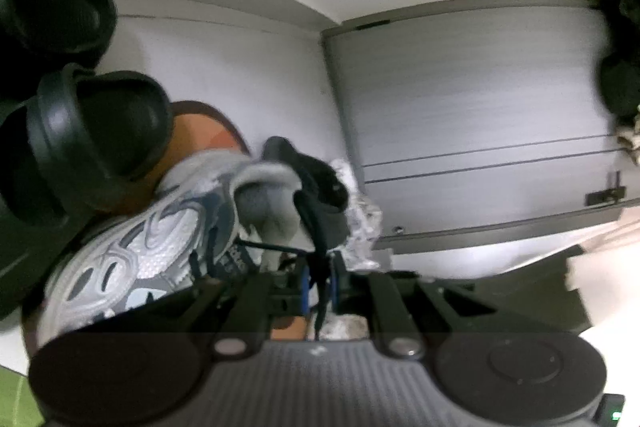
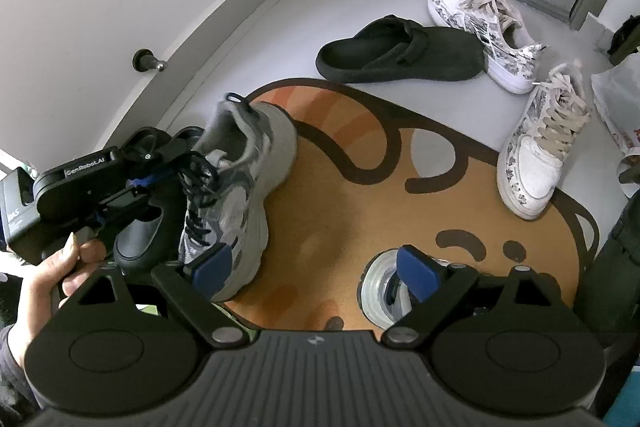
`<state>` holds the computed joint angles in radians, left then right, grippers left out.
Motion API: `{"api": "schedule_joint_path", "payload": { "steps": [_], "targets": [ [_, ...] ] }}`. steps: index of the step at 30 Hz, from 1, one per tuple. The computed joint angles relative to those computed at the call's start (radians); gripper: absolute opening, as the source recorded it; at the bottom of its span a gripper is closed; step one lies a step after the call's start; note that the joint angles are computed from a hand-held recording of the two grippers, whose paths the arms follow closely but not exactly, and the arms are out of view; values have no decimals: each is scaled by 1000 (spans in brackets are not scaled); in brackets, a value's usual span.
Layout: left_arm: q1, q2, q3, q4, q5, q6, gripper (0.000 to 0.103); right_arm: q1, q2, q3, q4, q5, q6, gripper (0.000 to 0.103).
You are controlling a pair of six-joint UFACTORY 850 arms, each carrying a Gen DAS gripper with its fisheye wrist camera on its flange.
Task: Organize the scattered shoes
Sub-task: 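Lower the grey sneaker beside the black clogs with the left tool while the right tool holds the silver sneaker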
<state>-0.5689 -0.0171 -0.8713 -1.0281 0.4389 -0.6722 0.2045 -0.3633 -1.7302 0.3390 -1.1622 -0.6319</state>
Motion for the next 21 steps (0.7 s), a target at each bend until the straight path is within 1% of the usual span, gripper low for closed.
{"api": "schedule_joint_path", "payload": {
  "steps": [2,4,8,13,15,17,19,21],
  "targets": [
    [2,-9,-2,26,-1,-17,9,-1,-1,-2,-3,0,2,93],
    [5,-17,-15,6,-6,36,9,-2,0,-2,-5,1,3,93],
    [16,-18,-6,44,-1,-32,9,-6,1,-3,-5,-3,3,93],
    [19,-8,-1,40,-1,-18,9,-13,1,-5,-4,-5,4,93],
    [18,-10,-4,33,-7,-10,9,-15,1,-6,-3,-4,4,93],
    [21,-13,-8,18,-29,10,9,-17,1,-6,-4,-5,4,93],
    [26,-19,-10,35,-48,-20,9,-18,0,-6,-9,-5,8,93],
    [29,-21,-8,55,-48,-45,9,-18,-1,-7,-14,-5,13,93]
  ]
}}
